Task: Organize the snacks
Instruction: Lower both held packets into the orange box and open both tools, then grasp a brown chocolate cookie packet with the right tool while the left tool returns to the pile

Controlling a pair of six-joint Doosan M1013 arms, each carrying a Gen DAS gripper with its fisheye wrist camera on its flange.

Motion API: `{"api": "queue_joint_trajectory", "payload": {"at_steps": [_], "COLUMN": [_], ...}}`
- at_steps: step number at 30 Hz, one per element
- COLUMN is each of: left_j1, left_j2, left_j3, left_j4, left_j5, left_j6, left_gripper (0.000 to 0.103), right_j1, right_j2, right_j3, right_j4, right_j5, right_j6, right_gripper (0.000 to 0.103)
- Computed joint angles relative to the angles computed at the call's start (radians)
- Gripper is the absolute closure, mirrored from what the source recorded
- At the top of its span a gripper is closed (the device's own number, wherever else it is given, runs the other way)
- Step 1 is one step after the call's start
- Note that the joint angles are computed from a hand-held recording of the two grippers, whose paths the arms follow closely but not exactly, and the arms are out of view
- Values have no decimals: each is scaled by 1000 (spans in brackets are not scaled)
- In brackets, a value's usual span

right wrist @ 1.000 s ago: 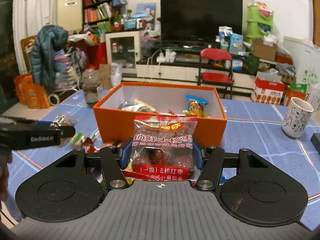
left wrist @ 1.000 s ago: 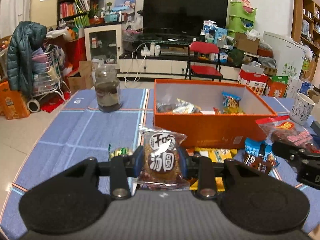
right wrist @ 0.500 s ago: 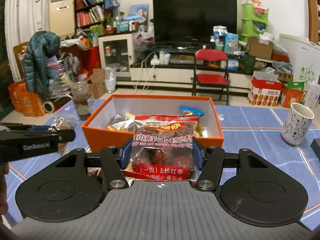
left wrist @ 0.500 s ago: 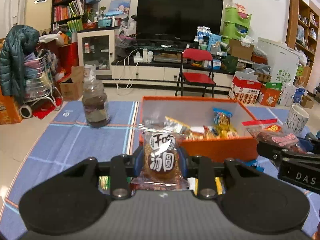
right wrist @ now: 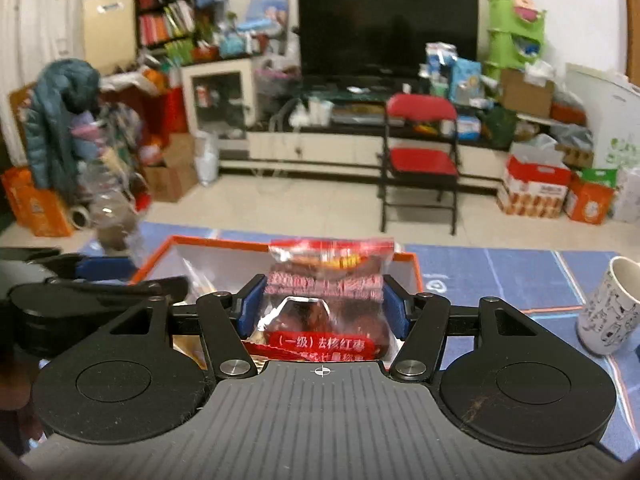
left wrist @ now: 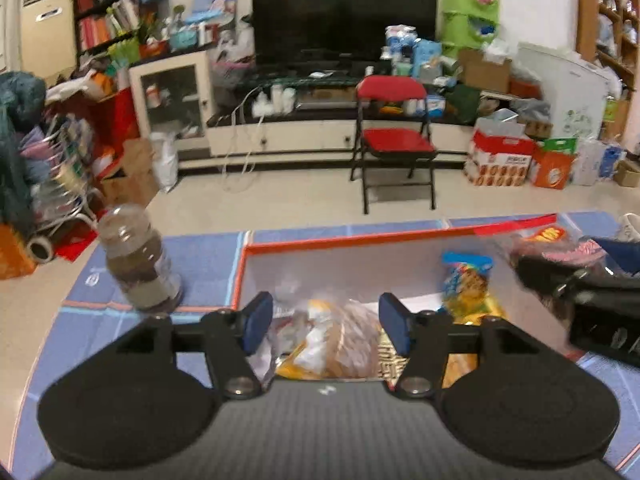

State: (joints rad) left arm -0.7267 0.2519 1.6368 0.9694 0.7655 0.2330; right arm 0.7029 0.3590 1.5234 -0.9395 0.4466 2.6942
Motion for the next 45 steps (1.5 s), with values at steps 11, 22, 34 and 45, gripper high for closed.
{"api": "queue_joint_trajectory", "payload": {"at_steps": [11,22,34,45], "left_j1": [-111,-135,-78,-102], "left_j2": [-165,-185,-176,-138], "left_j3": [245,370,400,359], "left_j4": [150,204,230,188], "left_j5": [73,92,-94,-31], "left_j6": [-313,-345,-299,-245], "left_gripper": [27,8,5,3], "right_j1": [92,169,160,171], "right_j2": [-159,-87,-50,19], "right_j3": [319,339,317,254], "right_j4": [-466,-413,-405,-379], "right_j5": [34,109,92,163], "right_j6": [618,650,657,743], "right_gripper": [42,43,37,43]}}
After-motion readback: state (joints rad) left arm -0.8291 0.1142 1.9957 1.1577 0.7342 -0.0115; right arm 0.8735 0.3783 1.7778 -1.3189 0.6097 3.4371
